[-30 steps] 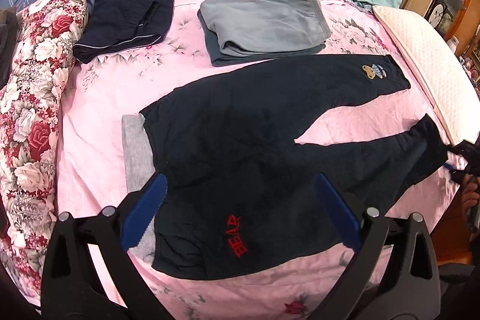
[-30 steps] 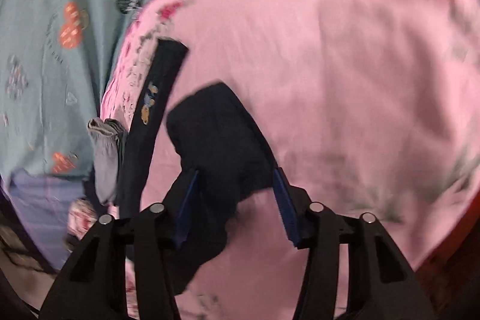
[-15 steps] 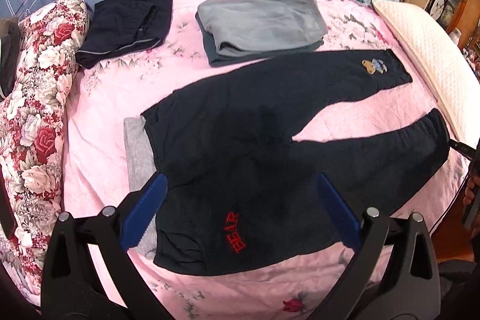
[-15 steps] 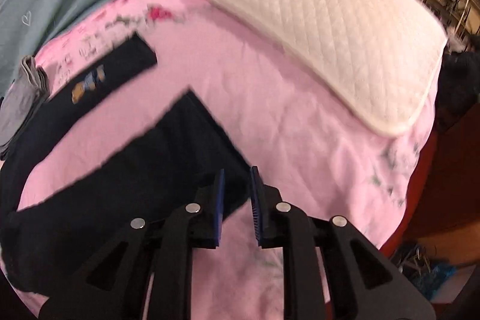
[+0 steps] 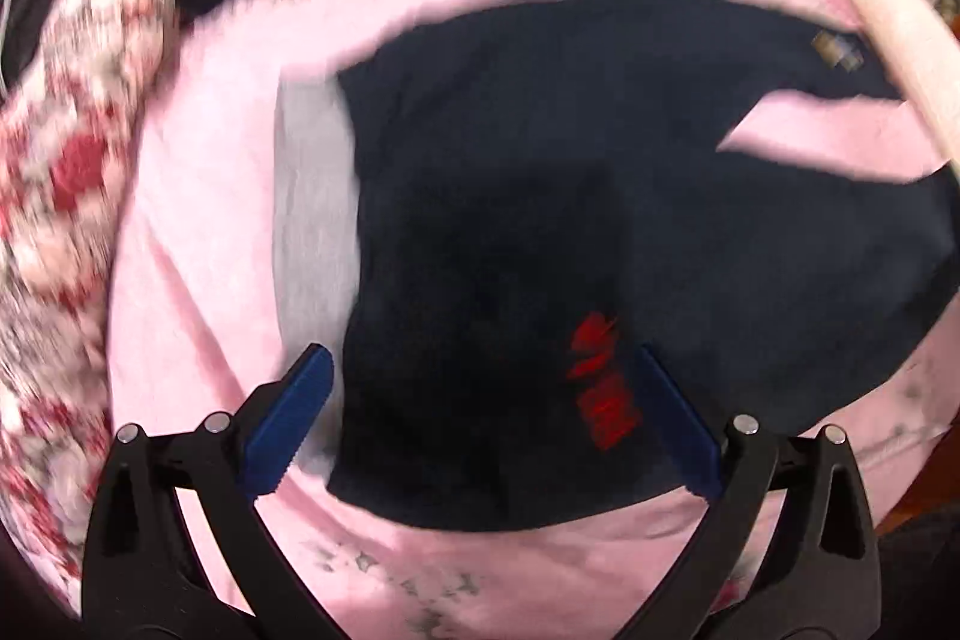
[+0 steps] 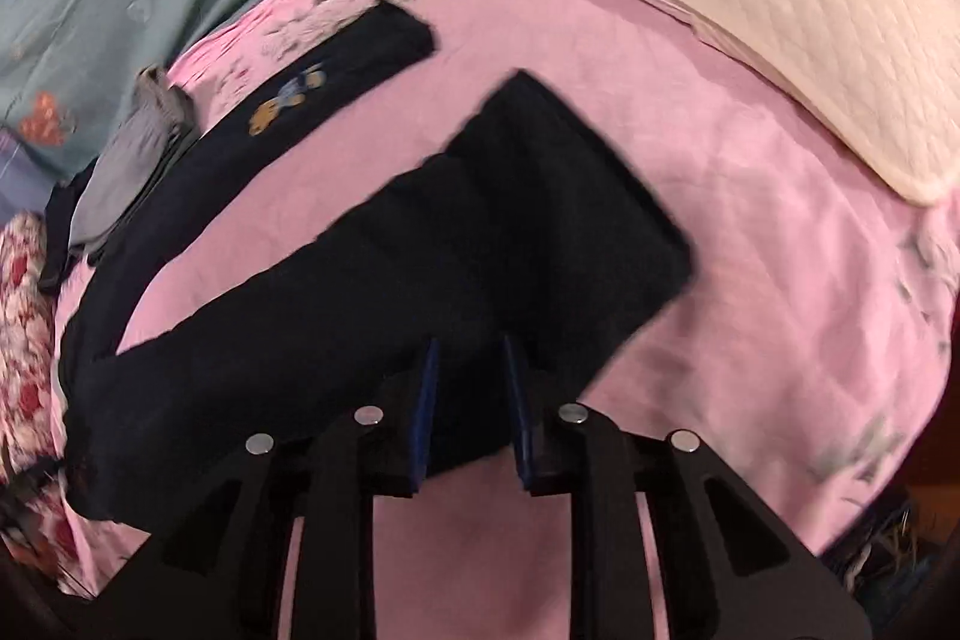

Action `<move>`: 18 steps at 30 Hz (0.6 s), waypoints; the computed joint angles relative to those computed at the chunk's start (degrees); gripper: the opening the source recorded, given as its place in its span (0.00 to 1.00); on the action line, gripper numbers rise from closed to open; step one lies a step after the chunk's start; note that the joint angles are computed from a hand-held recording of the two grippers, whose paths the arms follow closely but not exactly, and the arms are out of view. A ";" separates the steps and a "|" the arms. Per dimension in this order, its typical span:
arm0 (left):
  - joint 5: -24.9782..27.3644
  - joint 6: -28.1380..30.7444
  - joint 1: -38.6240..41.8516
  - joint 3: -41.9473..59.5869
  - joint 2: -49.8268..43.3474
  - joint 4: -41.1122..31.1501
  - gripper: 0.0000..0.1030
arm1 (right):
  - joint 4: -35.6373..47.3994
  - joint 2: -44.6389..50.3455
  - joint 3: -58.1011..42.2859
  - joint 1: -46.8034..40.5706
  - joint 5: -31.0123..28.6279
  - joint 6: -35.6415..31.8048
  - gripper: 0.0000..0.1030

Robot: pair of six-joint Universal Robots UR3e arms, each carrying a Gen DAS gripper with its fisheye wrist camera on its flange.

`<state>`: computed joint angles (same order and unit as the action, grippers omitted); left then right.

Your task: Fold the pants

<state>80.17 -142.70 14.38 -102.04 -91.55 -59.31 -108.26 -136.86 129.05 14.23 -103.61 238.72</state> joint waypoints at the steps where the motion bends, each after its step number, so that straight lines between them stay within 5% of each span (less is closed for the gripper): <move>1: 0.94 -0.40 0.89 -1.13 -0.77 0.94 0.98 | 5.34 0.43 -3.61 0.93 -1.82 2.88 0.25; 4: -0.13 -1.15 5.36 -2.21 -1.16 1.07 0.98 | 14.93 9.96 -13.85 7.02 -10.16 8.62 0.28; 6: -0.16 -1.11 6.49 -0.06 -1.92 -0.89 0.98 | 10.94 13.86 -16.12 10.74 -11.69 8.50 0.35; 7: -1.15 -1.08 7.24 1.53 -2.23 -2.85 0.98 | 6.78 17.12 -17.86 12.36 -11.16 6.29 0.43; 13: -6.37 -1.42 6.79 14.53 -6.43 -3.95 0.98 | -7.90 37.71 -29.00 15.26 -4.94 -9.00 0.44; 18: -6.69 -1.74 3.88 30.52 -19.25 -3.07 0.98 | -17.55 59.61 -49.98 12.63 5.86 -26.60 0.44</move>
<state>73.48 -144.45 18.26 -71.52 -110.80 -62.38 -125.82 -77.25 79.07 26.86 -97.76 212.12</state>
